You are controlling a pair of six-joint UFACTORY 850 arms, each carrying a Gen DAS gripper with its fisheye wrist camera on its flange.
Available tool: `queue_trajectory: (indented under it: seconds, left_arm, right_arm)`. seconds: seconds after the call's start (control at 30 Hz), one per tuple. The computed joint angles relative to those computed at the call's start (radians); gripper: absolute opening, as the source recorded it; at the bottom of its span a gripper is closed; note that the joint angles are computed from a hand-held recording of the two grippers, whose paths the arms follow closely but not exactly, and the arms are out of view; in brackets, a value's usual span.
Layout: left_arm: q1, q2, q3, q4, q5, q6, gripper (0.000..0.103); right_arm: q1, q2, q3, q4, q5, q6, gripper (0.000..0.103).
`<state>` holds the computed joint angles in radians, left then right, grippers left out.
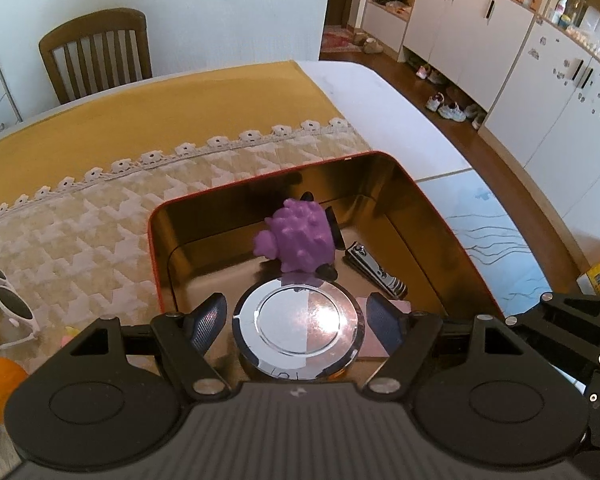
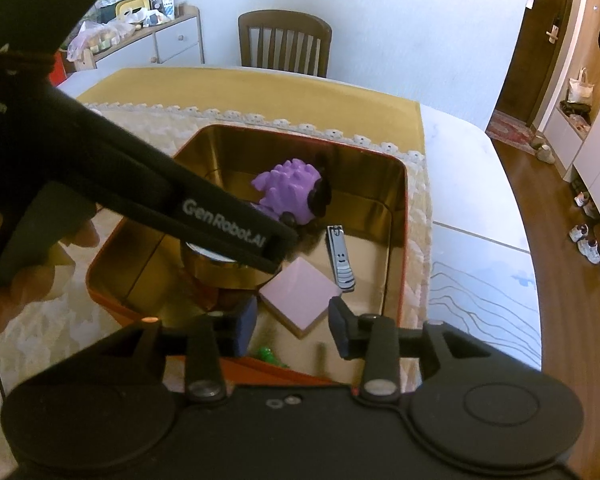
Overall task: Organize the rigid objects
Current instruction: 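Open the right tool to drop the green piece while the left tool lowers and releases the lid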
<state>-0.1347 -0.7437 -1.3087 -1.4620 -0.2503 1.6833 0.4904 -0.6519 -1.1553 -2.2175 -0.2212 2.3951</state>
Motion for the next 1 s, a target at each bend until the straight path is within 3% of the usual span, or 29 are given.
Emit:
queue_trajectory:
  seconds: [0.23,0.37,0.57,0.77,0.9,1.0]
  left_arm:
    - [0.026,0.038,0.041,-0.087,-0.043,0.086,0.077]
    - [0.044,0.072,0.084,-0.202,-0.073,0.221,0.077]
    - [0.082,0.132,0.161,-0.361,-0.146,0.429,0.081]
    - [0.131,0.17,0.213,-0.387,-0.215,0.497,0.081]
    - [0.175,0.199,0.252,-0.443,-0.259,0.58,0.081]
    - [0.212,0.218,0.278,-0.486,-0.289,0.653,0.083]
  right_arm:
    - [0.003,0.015,0.015,-0.034,-0.005,0.05,0.048]
    - [0.009,0.033,0.032,-0.084,-0.016,0.103,0.055]
    - [0.02,0.066,0.065,-0.162,-0.037,0.204,0.071]
    - [0.045,0.088,0.083,-0.127,-0.068,0.194,0.085]
    - [0.063,0.107,0.105,-0.239,-0.097,0.324,0.102]
    - [0.081,0.113,0.11,-0.285,-0.121,0.381,0.103]
